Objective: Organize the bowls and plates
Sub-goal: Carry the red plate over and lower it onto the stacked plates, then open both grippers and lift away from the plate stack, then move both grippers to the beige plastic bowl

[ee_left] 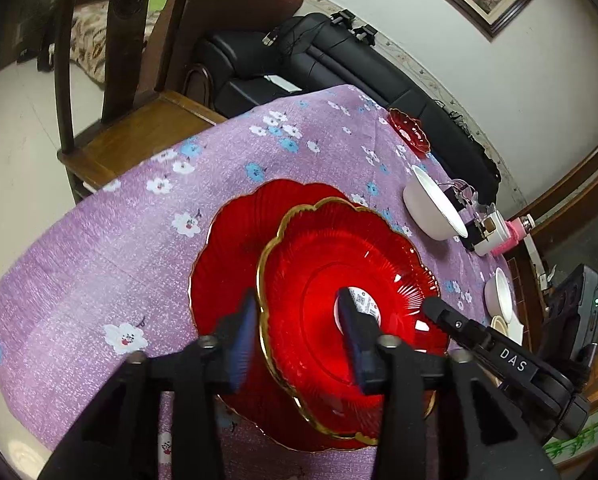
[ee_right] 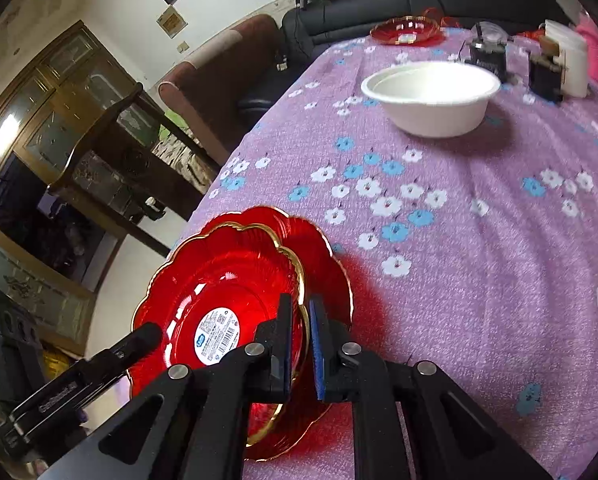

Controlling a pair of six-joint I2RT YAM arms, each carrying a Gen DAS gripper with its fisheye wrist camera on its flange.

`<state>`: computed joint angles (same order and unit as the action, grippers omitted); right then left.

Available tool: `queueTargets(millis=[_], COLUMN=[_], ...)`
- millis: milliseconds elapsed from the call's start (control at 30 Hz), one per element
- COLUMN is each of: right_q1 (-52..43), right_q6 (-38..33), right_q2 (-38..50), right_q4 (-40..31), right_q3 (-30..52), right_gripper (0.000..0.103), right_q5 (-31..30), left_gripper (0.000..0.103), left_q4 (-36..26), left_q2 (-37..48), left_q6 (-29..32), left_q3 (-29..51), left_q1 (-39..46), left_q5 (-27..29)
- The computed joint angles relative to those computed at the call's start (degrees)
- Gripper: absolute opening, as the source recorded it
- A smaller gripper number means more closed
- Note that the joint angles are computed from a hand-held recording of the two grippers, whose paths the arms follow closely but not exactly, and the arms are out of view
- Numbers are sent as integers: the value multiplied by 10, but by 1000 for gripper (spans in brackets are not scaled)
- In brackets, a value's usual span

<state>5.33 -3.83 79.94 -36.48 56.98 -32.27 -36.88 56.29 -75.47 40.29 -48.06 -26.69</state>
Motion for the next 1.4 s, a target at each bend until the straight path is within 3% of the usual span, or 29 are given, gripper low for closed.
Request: queueTargets(millis=[33,100,333,567,667,967,1400], right_q1=[3,6,-23,-66,-86,-209,-392], right_q6=[2,6,16,-27,-56,-155,-232], right_q2=[-9,-21,-52,-121,-149,-166,-22], right_q4=[10,32,54,56,57,45,76], right_q3=[-8,-21,-35,-59,-74,-93,-18], right_gripper=[12,12,14,44,48,58,61], right_q5=[11,23,8,1,-2,-57,-98], left_gripper=[58,61,66,76,77,80,80], left_q4=[-4,-16,-85,-163,-182,-147,-88], left_q2=[1,1,-4,-9,19,150,311], left_q6=[1,1,-24,-129,-148,-75,17], left_q3=[4,13,47,89,123,227,340], left_q1=[-5,-21,-73,-169,-209,-244,-231], left_q5=[-8,-36,-116,-179,-209,-216,-148])
